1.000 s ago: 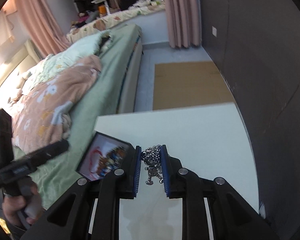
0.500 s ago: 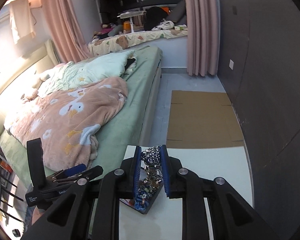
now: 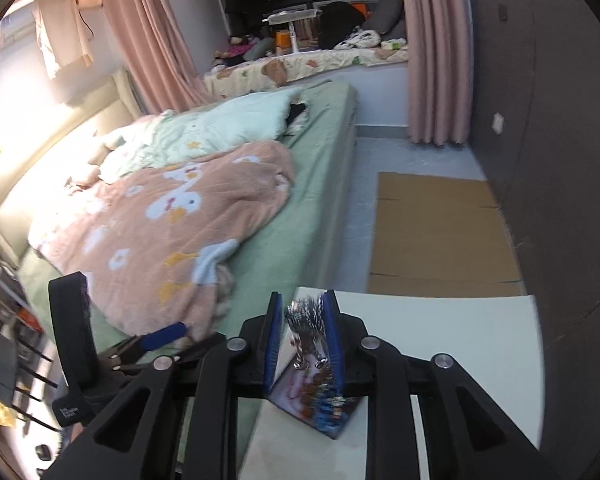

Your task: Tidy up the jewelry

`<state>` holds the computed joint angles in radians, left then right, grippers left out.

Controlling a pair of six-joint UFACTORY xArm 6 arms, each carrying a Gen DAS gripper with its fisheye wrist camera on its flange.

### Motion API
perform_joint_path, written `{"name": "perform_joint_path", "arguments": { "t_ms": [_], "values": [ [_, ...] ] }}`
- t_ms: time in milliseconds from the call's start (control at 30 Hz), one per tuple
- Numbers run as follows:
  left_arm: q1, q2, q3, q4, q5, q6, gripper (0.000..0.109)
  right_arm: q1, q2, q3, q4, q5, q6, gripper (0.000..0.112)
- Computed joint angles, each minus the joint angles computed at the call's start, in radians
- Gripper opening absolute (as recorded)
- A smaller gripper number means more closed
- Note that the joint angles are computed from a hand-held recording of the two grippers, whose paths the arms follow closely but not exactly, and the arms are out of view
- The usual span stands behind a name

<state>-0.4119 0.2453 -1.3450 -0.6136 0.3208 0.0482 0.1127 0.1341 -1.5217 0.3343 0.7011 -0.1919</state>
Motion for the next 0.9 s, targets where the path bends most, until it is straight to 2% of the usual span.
{"name": "perform_joint_path", "arguments": {
  "t_ms": [33,133,400,467,667,800,900],
  "values": [
    [0.0,-0.006,0.004,0.004,0.0,0.001,0.098,-0.002,-0.009,0.024,0.014,-0.027,-0.004,0.082],
    [-0.004,-0.022,0.017,0.027,-0.006,-0.025,0.098,-0.014,-0.023,0.055,0.028,-0.031,-0.003,0.078],
    [-0.05,-0.076,0.053,0.176,-0.037,-0.144,0.098,-0.099,-0.129,0.193,0.087,-0.024,-0.028,0.08],
    [-0.064,-0.11,0.079,0.291,-0.058,-0.252,0.098,-0.123,-0.169,0.236,0.106,-0.02,-0.046,0.084],
    [-0.102,-0.2,0.139,0.542,-0.066,-0.454,0.098,-0.189,-0.295,0.36,0.154,-0.012,-0.105,0.095],
    [-0.132,-0.265,0.19,0.707,-0.04,-0.579,0.098,-0.233,-0.372,0.427,0.169,0.004,-0.137,0.095],
    [-0.158,-0.322,0.238,0.761,-0.037,-0.624,0.098,-0.272,-0.444,0.493,0.194,0.009,-0.172,0.095]
  ]
}}
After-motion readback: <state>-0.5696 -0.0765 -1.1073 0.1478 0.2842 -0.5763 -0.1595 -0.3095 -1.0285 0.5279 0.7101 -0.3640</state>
